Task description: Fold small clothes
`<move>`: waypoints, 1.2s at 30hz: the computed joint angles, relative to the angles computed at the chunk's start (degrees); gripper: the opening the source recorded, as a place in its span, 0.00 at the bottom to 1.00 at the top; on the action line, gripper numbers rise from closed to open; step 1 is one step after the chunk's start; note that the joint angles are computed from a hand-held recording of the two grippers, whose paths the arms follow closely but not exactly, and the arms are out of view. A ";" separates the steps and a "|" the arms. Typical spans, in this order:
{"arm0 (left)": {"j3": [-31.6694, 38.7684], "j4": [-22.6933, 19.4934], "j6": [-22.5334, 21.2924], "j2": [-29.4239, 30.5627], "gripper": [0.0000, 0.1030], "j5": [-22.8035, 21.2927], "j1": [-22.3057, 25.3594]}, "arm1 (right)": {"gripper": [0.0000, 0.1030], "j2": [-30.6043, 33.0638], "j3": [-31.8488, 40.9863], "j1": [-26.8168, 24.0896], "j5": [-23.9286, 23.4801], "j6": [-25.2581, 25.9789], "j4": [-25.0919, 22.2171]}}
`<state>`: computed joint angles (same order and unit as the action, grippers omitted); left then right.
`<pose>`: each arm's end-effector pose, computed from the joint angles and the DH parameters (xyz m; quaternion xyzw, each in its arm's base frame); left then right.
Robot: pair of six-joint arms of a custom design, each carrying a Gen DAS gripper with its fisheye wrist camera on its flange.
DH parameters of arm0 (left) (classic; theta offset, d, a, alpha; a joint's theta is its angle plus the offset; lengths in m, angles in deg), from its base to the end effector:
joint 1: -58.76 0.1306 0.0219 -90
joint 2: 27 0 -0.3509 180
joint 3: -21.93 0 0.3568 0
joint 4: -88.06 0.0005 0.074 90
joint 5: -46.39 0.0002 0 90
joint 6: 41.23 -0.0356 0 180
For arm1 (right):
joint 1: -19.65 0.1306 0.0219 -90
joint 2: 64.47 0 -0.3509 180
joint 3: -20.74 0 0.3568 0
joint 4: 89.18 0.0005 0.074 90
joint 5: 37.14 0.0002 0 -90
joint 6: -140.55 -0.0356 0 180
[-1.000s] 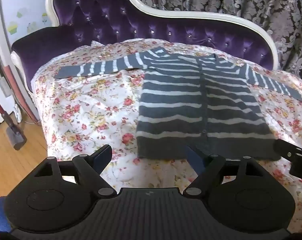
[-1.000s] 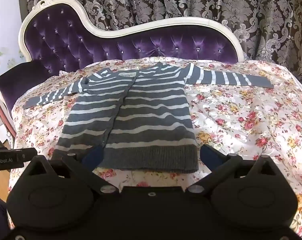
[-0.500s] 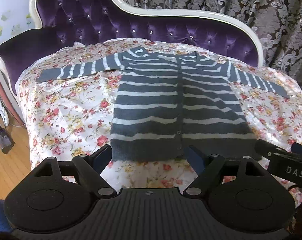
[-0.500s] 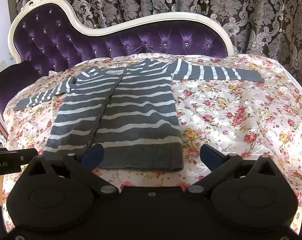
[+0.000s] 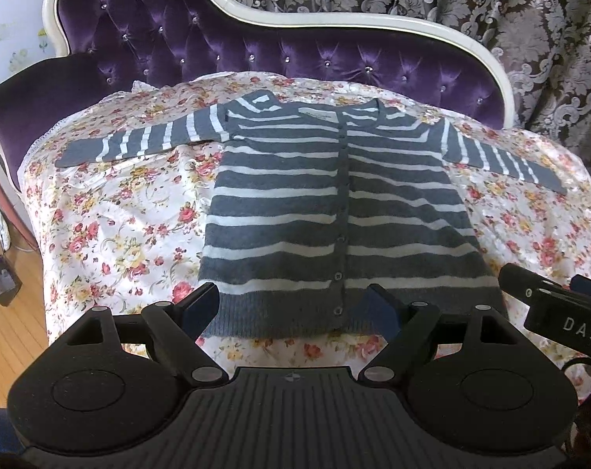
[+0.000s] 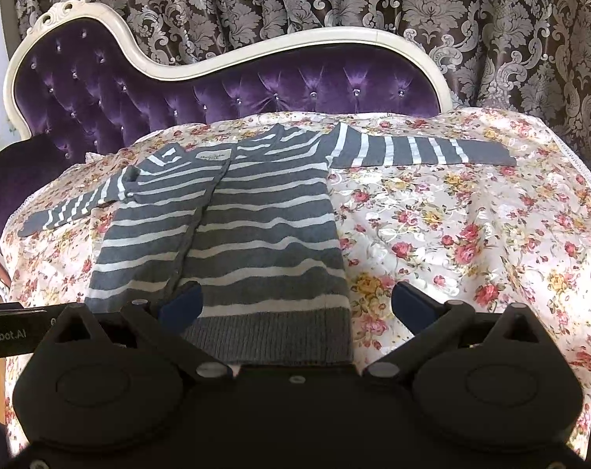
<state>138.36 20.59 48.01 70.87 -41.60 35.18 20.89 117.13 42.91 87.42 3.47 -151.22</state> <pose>0.4393 -0.1936 0.5090 0.2034 0.9139 -0.0855 0.3407 0.3835 0.1423 0.4682 0.2828 0.8603 -0.0453 0.4218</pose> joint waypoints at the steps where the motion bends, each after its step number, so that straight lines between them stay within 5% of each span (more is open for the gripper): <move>1: 0.22 -0.15 -0.02 0.18 0.79 -0.05 -0.06 | 0.99 0.06 0.04 -0.10 -0.12 0.01 0.12; 36: 2.27 -0.98 -0.18 1.80 0.79 0.12 -0.17 | 0.99 1.30 0.96 -1.14 -2.48 0.00 0.52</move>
